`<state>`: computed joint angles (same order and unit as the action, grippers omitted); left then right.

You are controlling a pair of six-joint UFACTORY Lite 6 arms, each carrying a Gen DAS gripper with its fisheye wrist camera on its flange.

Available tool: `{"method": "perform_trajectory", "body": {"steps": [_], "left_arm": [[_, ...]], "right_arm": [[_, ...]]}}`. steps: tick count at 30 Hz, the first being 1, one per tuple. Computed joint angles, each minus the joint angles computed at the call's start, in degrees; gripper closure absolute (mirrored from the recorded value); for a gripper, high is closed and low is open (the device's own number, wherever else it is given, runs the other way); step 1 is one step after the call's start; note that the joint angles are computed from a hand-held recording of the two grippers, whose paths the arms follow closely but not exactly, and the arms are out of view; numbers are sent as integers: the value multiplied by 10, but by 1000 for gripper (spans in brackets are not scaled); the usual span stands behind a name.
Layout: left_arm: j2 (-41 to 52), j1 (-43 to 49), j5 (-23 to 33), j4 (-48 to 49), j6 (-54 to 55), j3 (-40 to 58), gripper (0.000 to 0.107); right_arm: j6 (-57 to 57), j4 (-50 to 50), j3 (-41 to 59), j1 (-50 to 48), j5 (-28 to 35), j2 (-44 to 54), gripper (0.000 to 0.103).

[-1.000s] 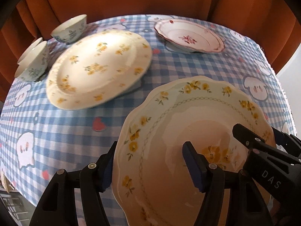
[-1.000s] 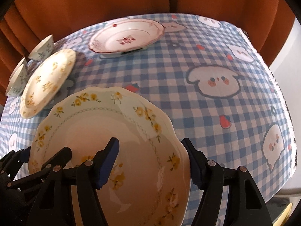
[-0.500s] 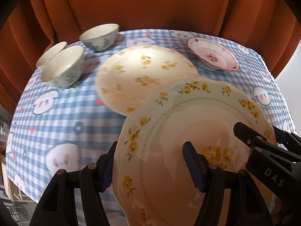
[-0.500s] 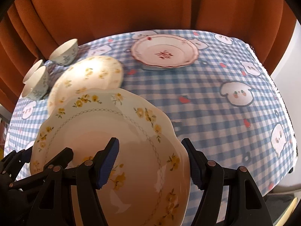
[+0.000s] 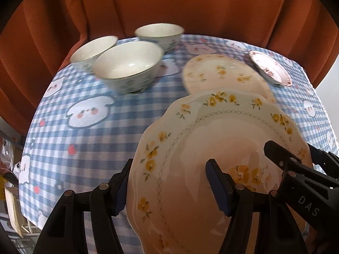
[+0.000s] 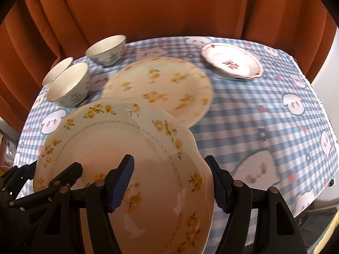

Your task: Organize plates and bowls

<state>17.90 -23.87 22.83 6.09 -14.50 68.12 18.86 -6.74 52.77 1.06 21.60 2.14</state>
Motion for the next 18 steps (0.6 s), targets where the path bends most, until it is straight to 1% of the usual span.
{"method": "perform_trajectory", "body": {"steps": [4,8,13,18], "left_arm": [[0,59,-8,-70,115,-17,39],[5,102,-10,-100,183,-29,39],[27,142,-8,-145,259,-23,39],[48,159,-8,-156,289,-12,39]], "right_arm": [[134,-78,15,69,5,26,32],[254,-147,41,134,17,69,32],[301,-159,71,174,26,114,32],[323,-159,99,195,31,153,32]]}}
